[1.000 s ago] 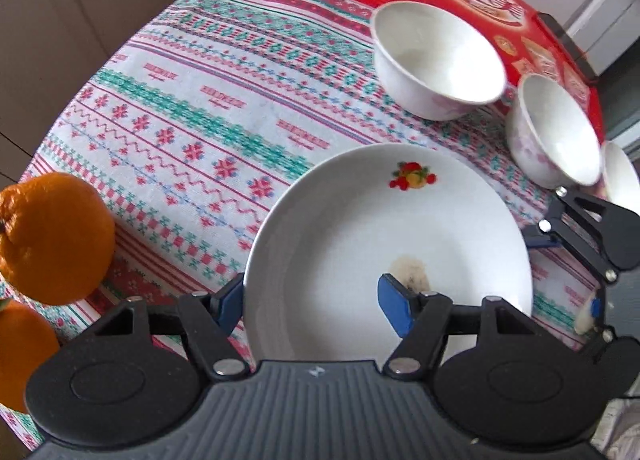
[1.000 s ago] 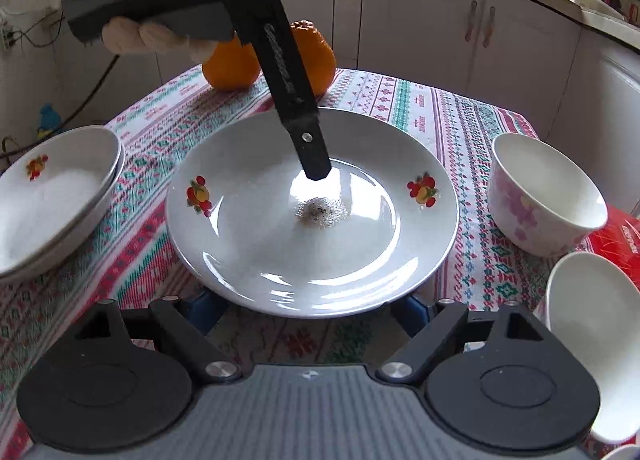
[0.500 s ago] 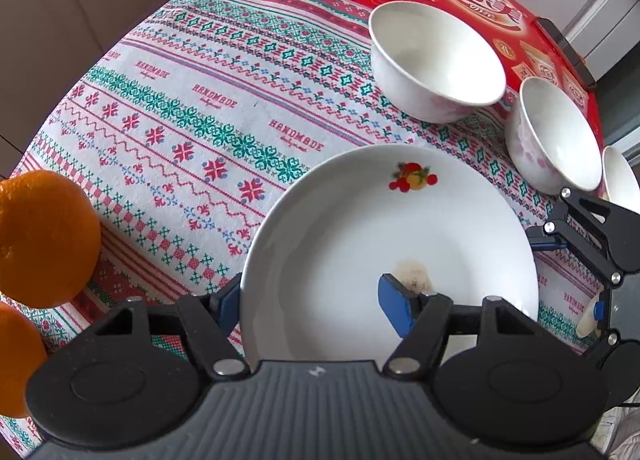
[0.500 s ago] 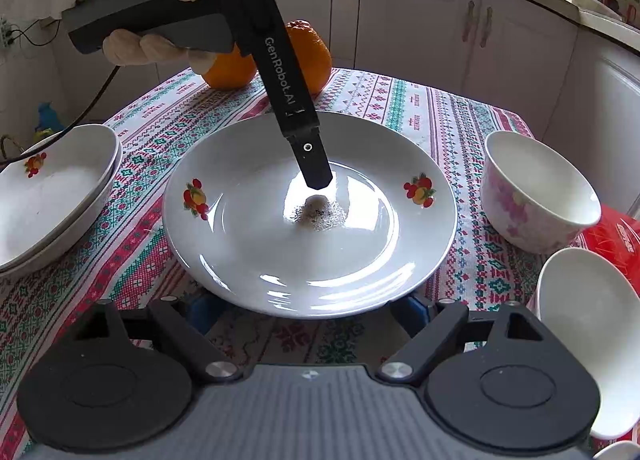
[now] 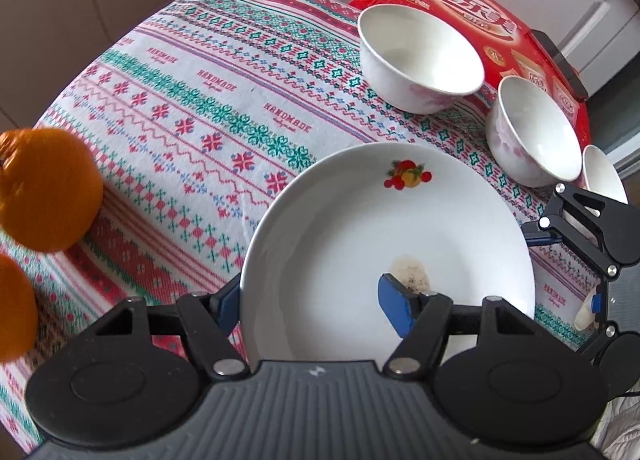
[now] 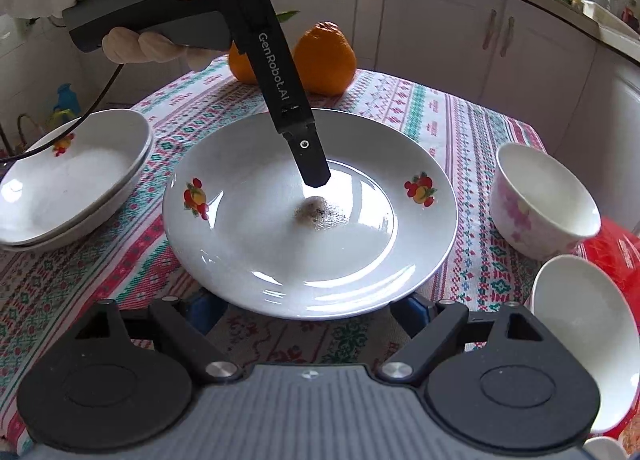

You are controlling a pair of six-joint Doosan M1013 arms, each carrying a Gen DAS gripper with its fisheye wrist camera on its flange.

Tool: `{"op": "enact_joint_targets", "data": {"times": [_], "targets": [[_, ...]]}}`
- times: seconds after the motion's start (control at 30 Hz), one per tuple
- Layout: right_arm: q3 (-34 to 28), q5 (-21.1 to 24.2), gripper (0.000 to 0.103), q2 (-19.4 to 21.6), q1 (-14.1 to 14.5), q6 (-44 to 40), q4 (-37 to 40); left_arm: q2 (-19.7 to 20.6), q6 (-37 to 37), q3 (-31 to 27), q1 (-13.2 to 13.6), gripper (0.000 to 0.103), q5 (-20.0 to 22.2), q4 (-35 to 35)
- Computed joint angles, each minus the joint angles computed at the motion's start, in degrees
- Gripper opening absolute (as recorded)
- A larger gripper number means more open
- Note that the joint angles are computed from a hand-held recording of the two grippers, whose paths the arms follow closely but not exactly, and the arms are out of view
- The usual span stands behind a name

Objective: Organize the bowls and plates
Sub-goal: 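Lift the stained flat plate off the cloth with the left gripper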

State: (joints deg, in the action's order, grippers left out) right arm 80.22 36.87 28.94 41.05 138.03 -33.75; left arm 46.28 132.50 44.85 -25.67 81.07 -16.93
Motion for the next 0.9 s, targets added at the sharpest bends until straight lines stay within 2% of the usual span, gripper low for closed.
{"op": "enact_joint_targets", "data": {"times": [0.6, 0.9], "targets": [[2.00, -3.84, 0.091, -3.01, 1.13, -7.02, 3.28, -8.40, -3.46, 11.31, 1.47, 0.069, -6.69, -1.52], [1.11, -5.11, 0.091, -3.00, 1.77, -13.37, 7.04, -11.88, -5.38, 16.44, 3.00, 0.069, -9.72, -2.01]]}}
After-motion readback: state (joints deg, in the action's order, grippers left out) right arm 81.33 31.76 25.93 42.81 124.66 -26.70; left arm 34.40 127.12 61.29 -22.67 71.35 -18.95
